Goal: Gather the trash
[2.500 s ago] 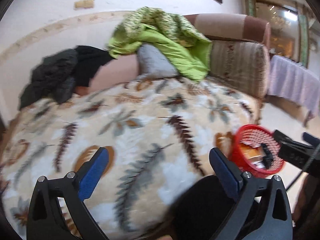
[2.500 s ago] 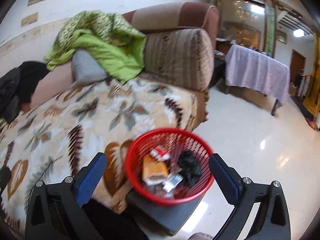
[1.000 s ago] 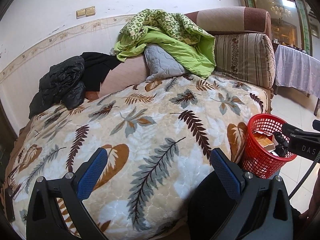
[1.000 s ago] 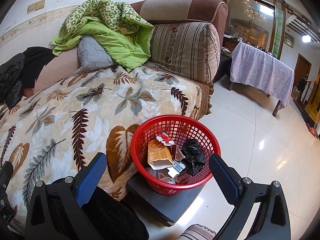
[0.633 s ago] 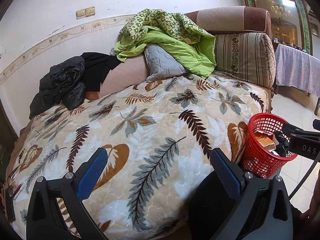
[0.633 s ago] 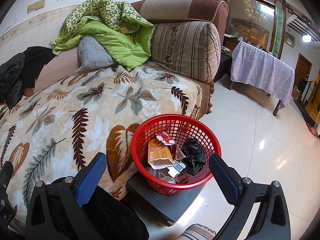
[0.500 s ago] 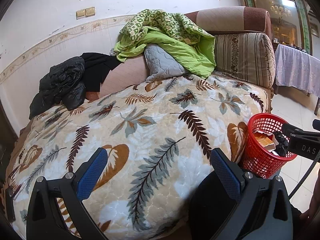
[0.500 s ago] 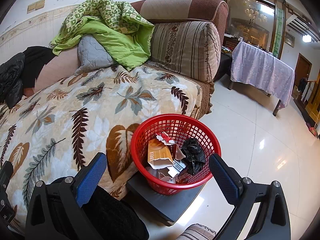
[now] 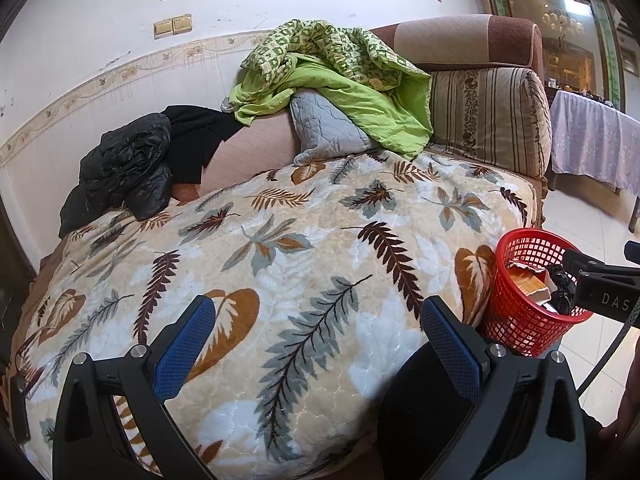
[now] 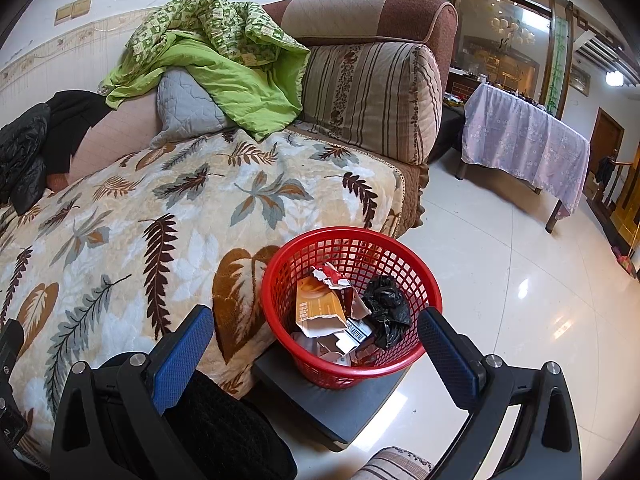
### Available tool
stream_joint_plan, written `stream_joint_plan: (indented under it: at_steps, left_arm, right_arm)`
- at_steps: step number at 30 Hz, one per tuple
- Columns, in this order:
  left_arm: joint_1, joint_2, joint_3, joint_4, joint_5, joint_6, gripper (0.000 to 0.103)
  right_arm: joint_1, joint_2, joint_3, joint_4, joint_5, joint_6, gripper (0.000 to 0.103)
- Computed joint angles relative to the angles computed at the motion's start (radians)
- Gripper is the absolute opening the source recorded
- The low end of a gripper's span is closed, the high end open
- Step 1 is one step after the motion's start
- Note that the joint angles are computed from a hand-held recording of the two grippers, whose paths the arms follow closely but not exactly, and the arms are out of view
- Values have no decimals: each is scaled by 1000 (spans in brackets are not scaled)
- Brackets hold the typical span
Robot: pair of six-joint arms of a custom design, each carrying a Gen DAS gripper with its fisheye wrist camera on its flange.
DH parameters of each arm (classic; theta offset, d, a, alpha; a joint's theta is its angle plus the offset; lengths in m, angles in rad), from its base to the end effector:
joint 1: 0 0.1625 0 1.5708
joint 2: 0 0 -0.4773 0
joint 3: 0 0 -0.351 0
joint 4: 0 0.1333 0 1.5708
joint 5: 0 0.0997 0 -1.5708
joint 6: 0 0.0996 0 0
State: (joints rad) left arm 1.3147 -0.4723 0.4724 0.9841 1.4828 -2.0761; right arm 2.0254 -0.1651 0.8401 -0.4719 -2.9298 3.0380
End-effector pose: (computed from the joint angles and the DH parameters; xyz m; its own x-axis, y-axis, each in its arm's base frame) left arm -0.0520 -0.7595 0.2418 -0.2878 0.8043 -0.5198 0.9561 0.2104 -0.2039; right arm 0.3415 -0.6169 -0.0718 -0.2212 0.9288 0.2974 -0.1121 0.2788 -0.9538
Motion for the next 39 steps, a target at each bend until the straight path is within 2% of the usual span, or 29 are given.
stream_joint_plan:
  at_steps: [25, 32, 39]
  left_arm:
    - [1, -4, 11, -9, 1, -4, 102]
    - [2, -3, 8, -7, 2, -5, 102]
    - [3, 2, -2, 1, 2, -5, 102]
  right_arm:
    - [0, 9, -13, 4, -1, -6, 103]
    - [-4, 13, -14, -20, -13, -48, 103]
    - [-6, -9, 25, -90, -19, -116, 103]
